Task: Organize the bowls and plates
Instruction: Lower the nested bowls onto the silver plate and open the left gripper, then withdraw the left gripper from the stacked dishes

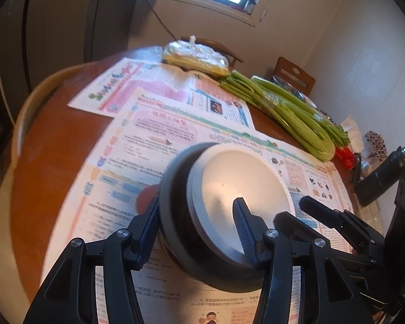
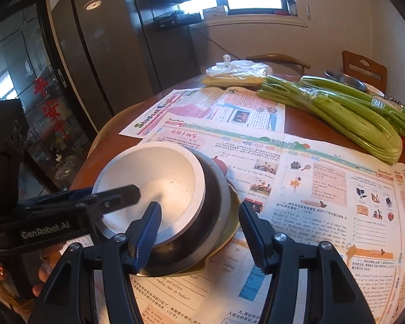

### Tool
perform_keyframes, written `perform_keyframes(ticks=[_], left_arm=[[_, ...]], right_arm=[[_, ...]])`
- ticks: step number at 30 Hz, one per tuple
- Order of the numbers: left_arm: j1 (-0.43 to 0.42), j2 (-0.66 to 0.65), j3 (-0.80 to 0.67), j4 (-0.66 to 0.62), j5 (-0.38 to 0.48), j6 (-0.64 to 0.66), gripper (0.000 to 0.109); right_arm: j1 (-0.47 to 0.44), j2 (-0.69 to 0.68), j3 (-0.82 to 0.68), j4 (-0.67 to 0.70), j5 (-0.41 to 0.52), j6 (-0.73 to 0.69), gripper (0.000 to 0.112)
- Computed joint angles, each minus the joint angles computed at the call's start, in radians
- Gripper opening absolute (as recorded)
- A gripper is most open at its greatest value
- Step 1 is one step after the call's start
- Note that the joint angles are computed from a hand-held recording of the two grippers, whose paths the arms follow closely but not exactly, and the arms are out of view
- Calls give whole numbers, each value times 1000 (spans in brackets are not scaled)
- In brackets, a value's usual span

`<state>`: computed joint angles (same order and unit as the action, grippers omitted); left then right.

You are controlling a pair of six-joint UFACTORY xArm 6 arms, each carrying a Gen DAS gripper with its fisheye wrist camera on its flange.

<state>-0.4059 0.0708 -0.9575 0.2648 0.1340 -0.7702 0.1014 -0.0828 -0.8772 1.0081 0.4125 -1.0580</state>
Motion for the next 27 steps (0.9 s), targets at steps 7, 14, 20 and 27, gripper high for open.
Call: perform_keyframes(ticks=[7,14,20,27], left_arm=[[31,-83,44,298,14,-259,58],[0,-184,85,547,83,-500,62],[-56,-257,138,676,131,-634,64],[-178,-261,162,668,195,-642,68]], right_arm=[[3,-39,31,4,-26,-12,60],[5,-148,116,28,-71,-64,60],[-8,-272,227,64,-101,-132,60],[-73,-434,364,80,-75,-167,60]])
